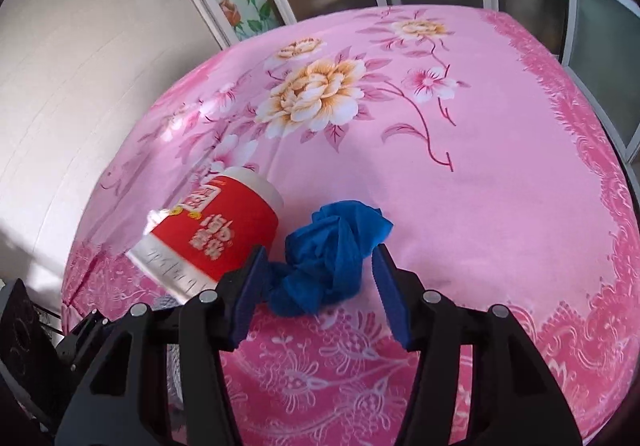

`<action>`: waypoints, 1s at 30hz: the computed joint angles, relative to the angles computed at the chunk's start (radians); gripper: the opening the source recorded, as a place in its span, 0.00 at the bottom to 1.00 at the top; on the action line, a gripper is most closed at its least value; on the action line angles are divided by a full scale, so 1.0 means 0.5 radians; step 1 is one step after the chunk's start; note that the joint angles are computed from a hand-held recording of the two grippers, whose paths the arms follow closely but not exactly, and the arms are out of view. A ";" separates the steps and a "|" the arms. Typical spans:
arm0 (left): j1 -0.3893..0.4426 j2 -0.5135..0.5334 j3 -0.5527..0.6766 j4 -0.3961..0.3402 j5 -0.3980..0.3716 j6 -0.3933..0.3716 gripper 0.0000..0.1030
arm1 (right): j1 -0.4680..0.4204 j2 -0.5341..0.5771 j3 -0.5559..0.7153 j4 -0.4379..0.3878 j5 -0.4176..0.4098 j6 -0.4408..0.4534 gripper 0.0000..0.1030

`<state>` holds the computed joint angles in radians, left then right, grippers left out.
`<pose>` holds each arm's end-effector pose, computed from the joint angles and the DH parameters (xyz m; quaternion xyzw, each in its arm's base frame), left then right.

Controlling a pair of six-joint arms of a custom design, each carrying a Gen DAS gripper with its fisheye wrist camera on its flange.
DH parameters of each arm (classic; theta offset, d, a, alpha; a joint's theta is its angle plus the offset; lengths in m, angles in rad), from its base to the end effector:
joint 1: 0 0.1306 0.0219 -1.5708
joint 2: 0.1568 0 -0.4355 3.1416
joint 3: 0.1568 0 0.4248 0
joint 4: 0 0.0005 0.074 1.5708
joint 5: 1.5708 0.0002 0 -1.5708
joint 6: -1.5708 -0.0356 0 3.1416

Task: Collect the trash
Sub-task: 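Grasp a silver mesh bag with the left tool while the right tool grasps the blue glove, then carry the mesh bag and blue glove over the yellow bin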

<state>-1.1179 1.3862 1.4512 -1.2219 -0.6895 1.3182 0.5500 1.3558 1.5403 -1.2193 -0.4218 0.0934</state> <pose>0.2275 -0.4168 0.5005 -0.1612 0.9095 -0.0672 0.3772 0.3919 0.2568 0.5516 -0.3507 0.8770 0.2552 0.2065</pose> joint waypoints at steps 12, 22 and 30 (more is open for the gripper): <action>0.072 -0.054 -0.091 0.201 0.154 -0.033 0.22 | -0.005 0.033 0.023 -0.024 -0.040 -0.040 0.12; -0.097 -0.118 -0.032 0.063 0.010 0.071 0.21 | -0.122 -0.083 0.044 0.017 -0.168 -0.103 0.11; -0.287 -0.093 0.091 -0.185 -0.149 0.237 0.21 | -0.243 -0.280 -0.030 -0.015 -0.226 -0.068 0.11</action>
<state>-1.2615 1.3395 1.4967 -1.3145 -0.7642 1.4366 0.4285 1.2160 1.5251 -1.2267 -0.5346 0.0593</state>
